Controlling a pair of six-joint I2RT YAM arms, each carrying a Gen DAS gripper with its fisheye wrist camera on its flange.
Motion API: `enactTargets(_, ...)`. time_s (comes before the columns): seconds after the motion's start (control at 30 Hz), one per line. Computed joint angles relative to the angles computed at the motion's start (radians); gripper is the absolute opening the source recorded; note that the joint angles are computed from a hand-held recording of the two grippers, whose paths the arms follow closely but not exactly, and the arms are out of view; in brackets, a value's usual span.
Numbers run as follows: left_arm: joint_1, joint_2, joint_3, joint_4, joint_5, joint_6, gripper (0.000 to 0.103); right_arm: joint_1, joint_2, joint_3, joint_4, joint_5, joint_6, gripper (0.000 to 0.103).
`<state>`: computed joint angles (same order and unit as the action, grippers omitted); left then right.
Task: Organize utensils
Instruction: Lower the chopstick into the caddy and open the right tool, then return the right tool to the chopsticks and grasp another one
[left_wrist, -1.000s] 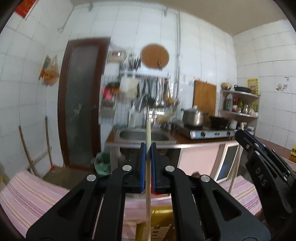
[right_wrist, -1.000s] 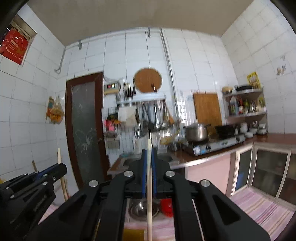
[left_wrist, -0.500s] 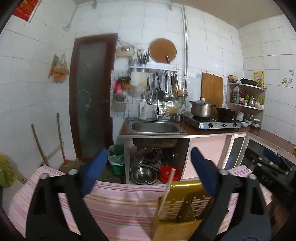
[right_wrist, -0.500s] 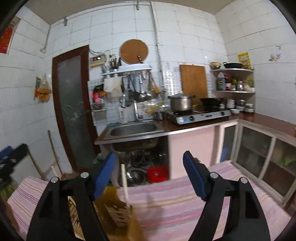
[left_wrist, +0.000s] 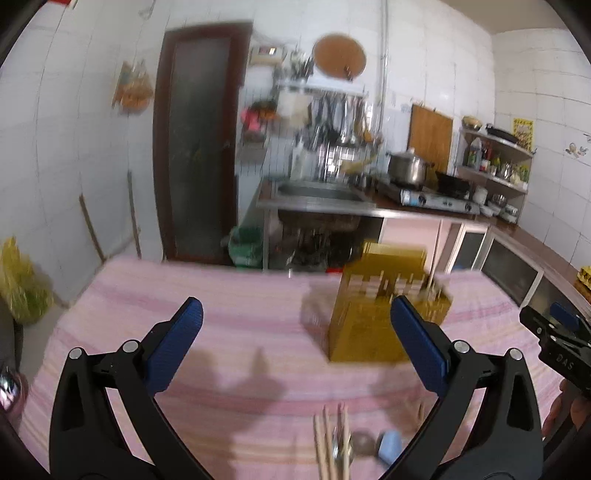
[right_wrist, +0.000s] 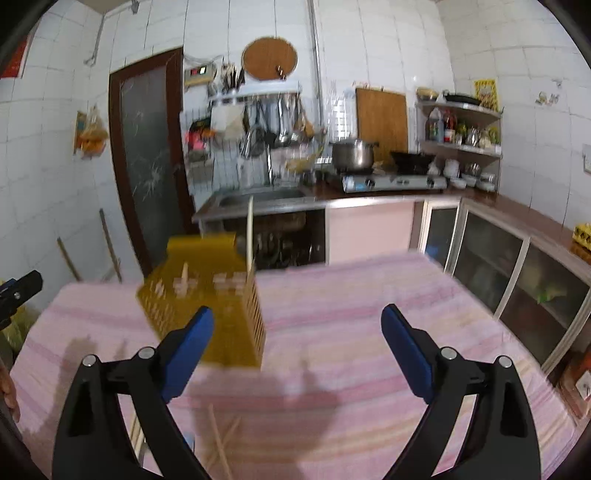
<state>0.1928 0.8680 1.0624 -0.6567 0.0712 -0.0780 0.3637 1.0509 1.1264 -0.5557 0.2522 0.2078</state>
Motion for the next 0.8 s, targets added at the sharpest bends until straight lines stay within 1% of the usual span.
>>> enactTargets(0.1, 0.029, -0.043, -0.09, -0.007, 0.011, 0.0, 0.098, 0.057, -0.053, -0.105, -0.01, 0.036, 0.032, 0.09)
enactTargets(0.17, 0.036, -0.062, -0.152, -0.006, 0.007, 0.008, 0.098, 0.081, -0.069, -0.169, -0.007, 0.034, 0.057, 0.09)
enactTargets(0.3, 0.033, -0.067, -0.243, -0.007, 0.009, 0.011, 0.098, 0.125, -0.059, -0.258, 0.018, 0.054, 0.081, 0.09)
enactTargets(0.37, 0.003, -0.06, -0.287, 0.013, -0.022, 0.012, 0.098, 0.139, -0.044, -0.282, 0.031, 0.054, 0.084, 0.09)
enactTargets(0.47, -0.04, -0.033, -0.34, 0.041, -0.064, 0.011, 0.098, 0.164, -0.018, -0.307, 0.045, 0.063, 0.093, 0.09)
enactTargets(0.63, -0.115, 0.05, -0.362, 0.069, -0.146, 0.013, 0.098, 0.19, 0.04, -0.296, 0.049, 0.074, 0.079, 0.09)
enactTargets(0.8, -0.082, 0.112, -0.36, 0.083, -0.108, 0.014, 0.098, 0.195, 0.134, -0.245, 0.046, 0.059, 0.052, 0.09)
